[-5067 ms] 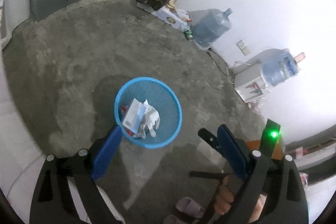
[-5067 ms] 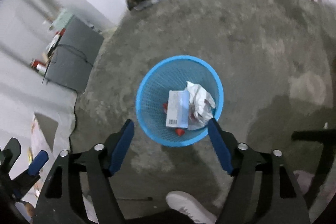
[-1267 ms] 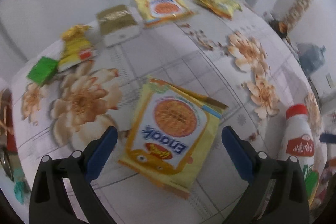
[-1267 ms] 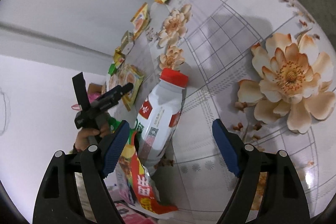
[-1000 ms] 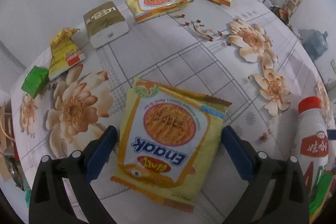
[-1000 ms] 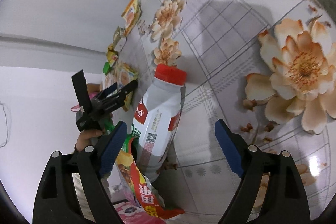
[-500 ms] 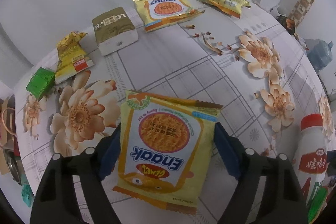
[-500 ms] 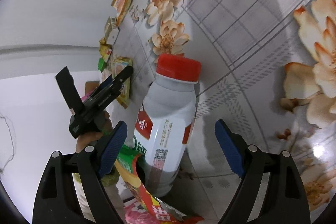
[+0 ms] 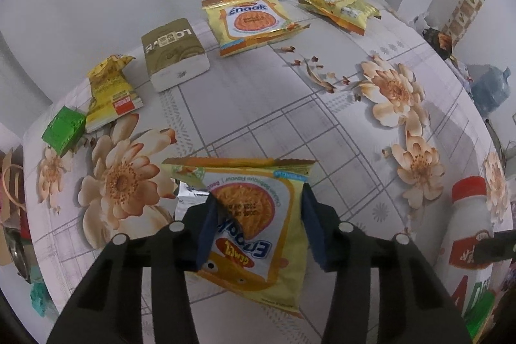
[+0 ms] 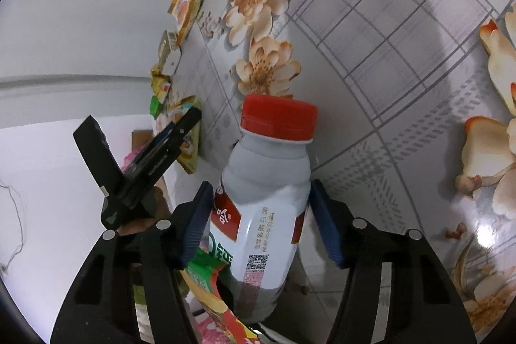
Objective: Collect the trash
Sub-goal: 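Grasp the yellow Enaak snack packet with the left gripper while the right gripper grasps the white bottle, then lift the Enaak packet with the left gripper while the right gripper lifts the white bottle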
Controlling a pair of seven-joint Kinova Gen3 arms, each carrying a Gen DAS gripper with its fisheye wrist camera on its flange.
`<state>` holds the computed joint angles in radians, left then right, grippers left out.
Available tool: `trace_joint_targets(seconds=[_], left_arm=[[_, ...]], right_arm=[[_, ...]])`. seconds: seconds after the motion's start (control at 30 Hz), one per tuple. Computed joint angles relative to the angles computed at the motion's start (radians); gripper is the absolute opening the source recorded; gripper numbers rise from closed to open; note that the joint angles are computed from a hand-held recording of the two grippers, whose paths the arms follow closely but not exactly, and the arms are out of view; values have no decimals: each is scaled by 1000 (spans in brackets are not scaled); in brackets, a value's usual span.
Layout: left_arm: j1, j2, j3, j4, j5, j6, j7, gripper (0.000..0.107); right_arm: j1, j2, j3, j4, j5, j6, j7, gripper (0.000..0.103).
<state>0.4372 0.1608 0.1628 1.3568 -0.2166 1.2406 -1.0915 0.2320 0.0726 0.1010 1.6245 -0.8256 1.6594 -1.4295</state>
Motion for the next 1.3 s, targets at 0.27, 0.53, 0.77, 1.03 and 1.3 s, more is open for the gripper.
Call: trace_joint_targets(seconds=[0.27, 0.53, 0.77, 1.03, 1.3], left_arm=[[-15, -60, 1, 31, -12, -44, 68, 40], [-8, -128, 39, 26, -65, -54, 132, 38], [15, -198, 95, 16, -27, -83, 185, 38], [93, -203, 209, 25, -50, -157, 350, 37], [286, -96, 250, 5, -234, -140, 589, 37]], right_arm=[[34, -92, 51, -16, 113, -174, 66, 57], [56, -127, 115, -54, 245, -249, 226, 56], [81, -141, 129, -76, 296, -146, 400, 56], [72, -183, 163, -47, 319, -83, 495, 57], [90, -179, 167, -67, 341, -22, 514, 64]])
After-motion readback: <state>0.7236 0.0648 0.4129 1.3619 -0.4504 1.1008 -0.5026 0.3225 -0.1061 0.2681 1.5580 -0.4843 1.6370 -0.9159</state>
